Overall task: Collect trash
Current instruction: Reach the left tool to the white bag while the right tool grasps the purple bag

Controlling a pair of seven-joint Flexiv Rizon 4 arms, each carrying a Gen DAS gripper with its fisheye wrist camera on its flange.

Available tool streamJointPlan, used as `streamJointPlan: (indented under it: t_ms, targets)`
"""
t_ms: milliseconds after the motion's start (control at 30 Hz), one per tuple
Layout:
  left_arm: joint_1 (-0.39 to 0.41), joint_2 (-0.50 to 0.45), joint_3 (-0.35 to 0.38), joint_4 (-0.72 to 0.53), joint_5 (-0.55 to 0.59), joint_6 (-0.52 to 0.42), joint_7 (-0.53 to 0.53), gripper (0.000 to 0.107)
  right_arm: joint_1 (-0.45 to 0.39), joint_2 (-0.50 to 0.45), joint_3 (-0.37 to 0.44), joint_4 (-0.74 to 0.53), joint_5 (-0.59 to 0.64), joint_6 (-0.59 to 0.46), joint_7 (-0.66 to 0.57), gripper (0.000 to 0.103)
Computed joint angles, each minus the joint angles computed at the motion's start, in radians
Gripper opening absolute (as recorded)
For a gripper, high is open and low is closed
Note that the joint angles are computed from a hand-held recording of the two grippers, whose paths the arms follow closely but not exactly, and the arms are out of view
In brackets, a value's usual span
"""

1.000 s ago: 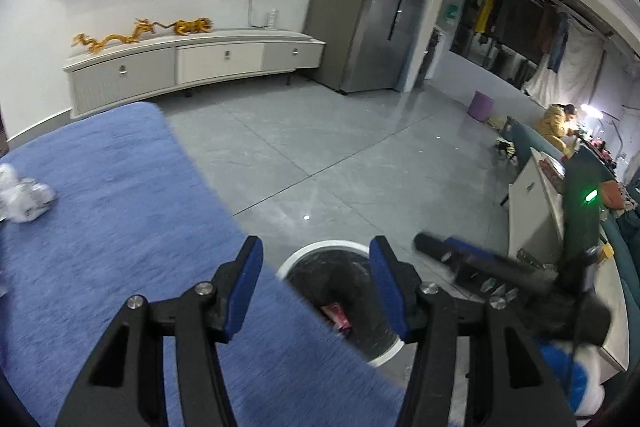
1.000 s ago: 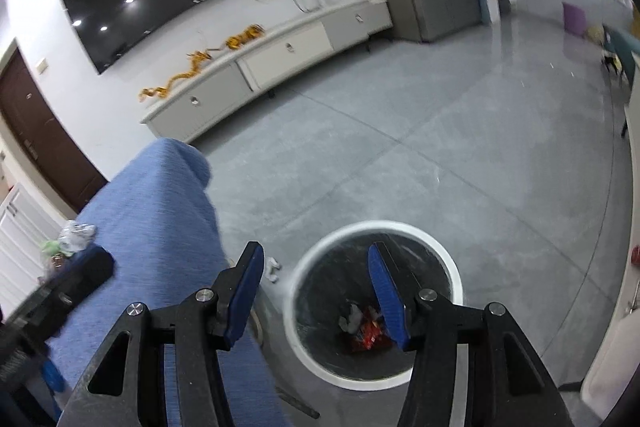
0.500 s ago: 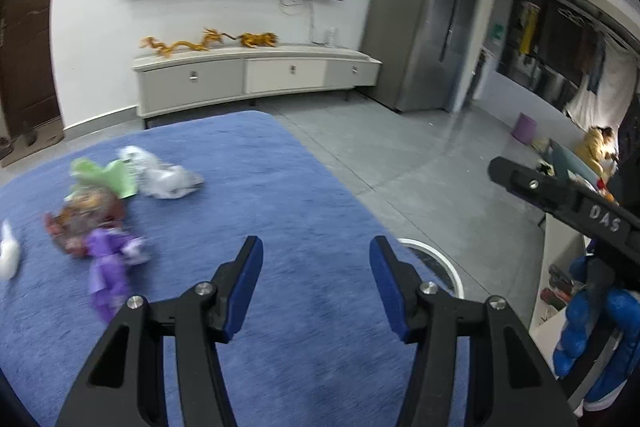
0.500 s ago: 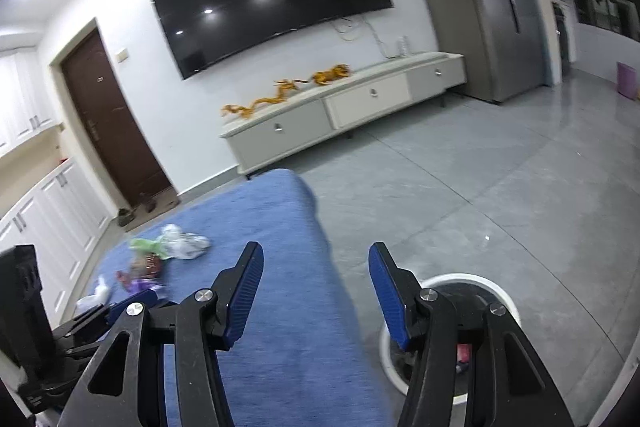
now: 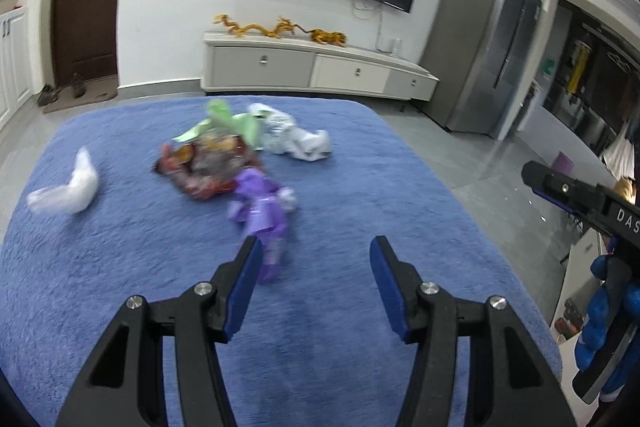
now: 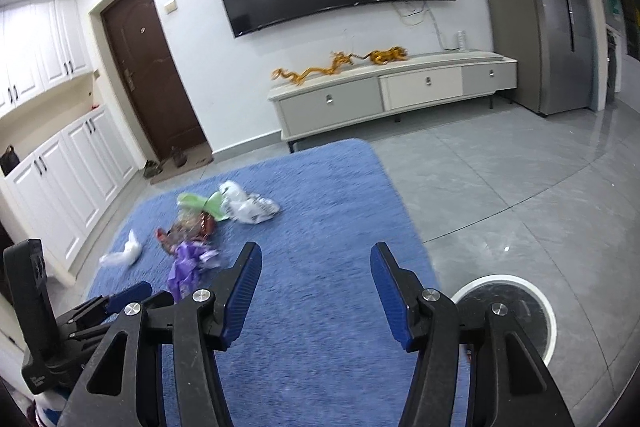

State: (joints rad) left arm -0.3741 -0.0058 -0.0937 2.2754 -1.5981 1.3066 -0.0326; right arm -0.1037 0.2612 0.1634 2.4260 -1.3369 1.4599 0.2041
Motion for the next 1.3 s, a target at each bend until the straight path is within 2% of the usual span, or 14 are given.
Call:
streamJointPlan:
  t_ms: [133, 267, 467, 767, 867, 933, 1100, 1167, 1233, 1300]
  targets:
    - [0.029, -0.013, 0.020, -0.010, -0.029, -0.009, 0.031, 0.055, 0.038, -0.050, 0.015, -0.029, 0.024, -0.017, -0.025, 0.055]
    - [0.071, -0.034, 0.038, -0.030, -0.026, -0.007, 0.036, 0.067, 0.103, -0.132, 0.016, -0.076, 0.081, -0.029, -0.089, 0.058]
    - [0.152, -0.105, 0.062, -0.114, -0.057, 0.029, 0.071, 0.069, 0.206, -0.270, -0.008, -0.160, 0.161, -0.003, -0.163, 0.059]
    - [0.255, -0.268, 0.038, -0.272, 0.101, 0.082, -0.048, 0.070, 0.351, -0.401, -0.058, -0.252, 0.332, 0.009, -0.324, 0.060]
    - [0.287, -0.314, 0.021, -0.309, 0.219, 0.071, -0.143, 0.070, 0.380, -0.423, -0.077, -0.266, 0.374, 0.004, -0.357, 0.060]
    - [0.310, -0.338, 0.023, -0.326, 0.341, 0.039, -0.240, 0.070, 0.394, -0.433, -0.093, -0.267, 0.390, 0.017, -0.361, 0.060]
    - [0.342, -0.368, -0.002, -0.331, 0.494, 0.028, -0.337, 0.069, 0.423, -0.462, -0.125, -0.270, 0.451, 0.056, -0.386, 0.059]
    - [0.355, -0.374, -0.018, -0.325, 0.528, 0.030, -0.368, 0.067, 0.432, -0.467, -0.135, -0.266, 0.473, 0.068, -0.402, 0.050]
    - [0.381, -0.374, -0.040, -0.318, 0.543, 0.009, -0.388, 0.060, 0.443, -0.466, -0.153, -0.256, 0.478, 0.094, -0.406, 0.042]
    - [0.402, -0.377, -0.051, -0.316, 0.564, -0.018, -0.420, 0.046, 0.447, -0.463, -0.157, -0.244, 0.505, 0.113, -0.432, 0.033]
